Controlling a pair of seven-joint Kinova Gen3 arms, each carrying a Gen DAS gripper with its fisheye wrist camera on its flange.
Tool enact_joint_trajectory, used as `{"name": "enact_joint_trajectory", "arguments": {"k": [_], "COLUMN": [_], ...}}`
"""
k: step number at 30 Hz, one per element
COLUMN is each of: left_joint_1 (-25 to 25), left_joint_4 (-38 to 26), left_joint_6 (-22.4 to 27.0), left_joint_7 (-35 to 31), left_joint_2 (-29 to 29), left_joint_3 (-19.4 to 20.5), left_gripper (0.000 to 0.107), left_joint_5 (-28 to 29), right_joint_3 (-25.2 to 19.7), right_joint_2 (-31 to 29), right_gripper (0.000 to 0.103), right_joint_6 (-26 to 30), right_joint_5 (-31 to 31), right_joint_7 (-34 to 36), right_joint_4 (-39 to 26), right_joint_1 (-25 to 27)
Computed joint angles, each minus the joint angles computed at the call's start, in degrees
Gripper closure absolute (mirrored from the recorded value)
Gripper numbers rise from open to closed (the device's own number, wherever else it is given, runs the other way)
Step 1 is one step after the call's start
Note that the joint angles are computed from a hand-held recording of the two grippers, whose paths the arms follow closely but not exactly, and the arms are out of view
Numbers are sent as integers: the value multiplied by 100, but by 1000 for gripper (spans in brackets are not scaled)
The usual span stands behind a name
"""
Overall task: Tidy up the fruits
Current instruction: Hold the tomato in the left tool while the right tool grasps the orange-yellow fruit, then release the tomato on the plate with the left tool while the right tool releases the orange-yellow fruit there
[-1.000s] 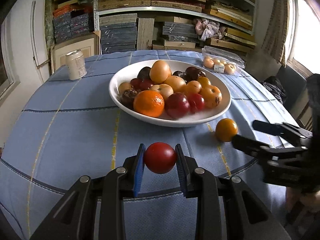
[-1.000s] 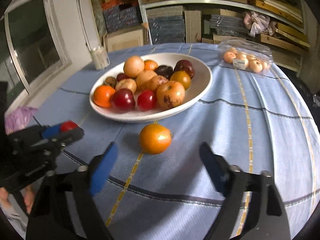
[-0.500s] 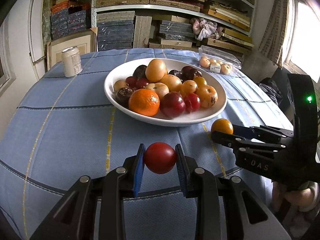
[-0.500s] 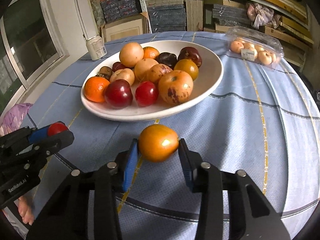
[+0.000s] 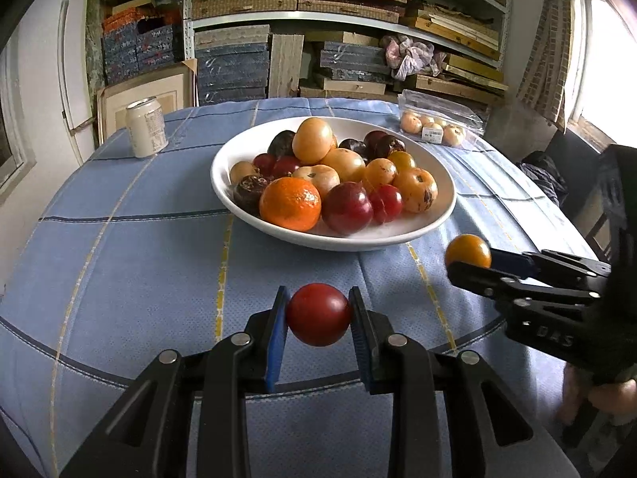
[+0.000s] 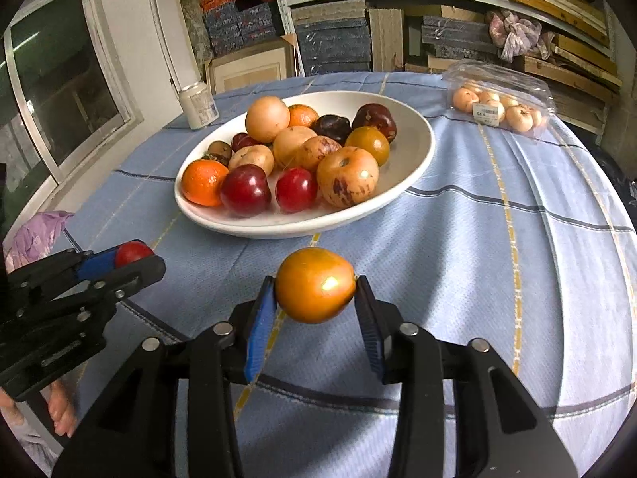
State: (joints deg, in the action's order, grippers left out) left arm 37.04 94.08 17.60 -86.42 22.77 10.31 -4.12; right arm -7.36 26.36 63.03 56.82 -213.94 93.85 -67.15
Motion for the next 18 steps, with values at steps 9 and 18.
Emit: {"name": "enact_joint_trajectory", "arguments": {"k": [9,18], "left_joint_1": [519,948], "left_joint_4": [164,93], "left_joint_6": [-212,-267], "left_joint_7": [542,1084], "left_joint_2": [-117,-172], "left_joint_3": [-557,-947], "left_gripper": [78,78], "left_joint_5": [-468,-1047], "right_joint_3": [-76,-247], "right_joint_2": [-26,-158], "right_gripper": [63,63], "right_joint_6": [542,995], "right_joint_5": [261,528], "right_joint_7": [-610,-1107], "right_joint_4": [-24,46], "right_joint_1": [-431,-640]}}
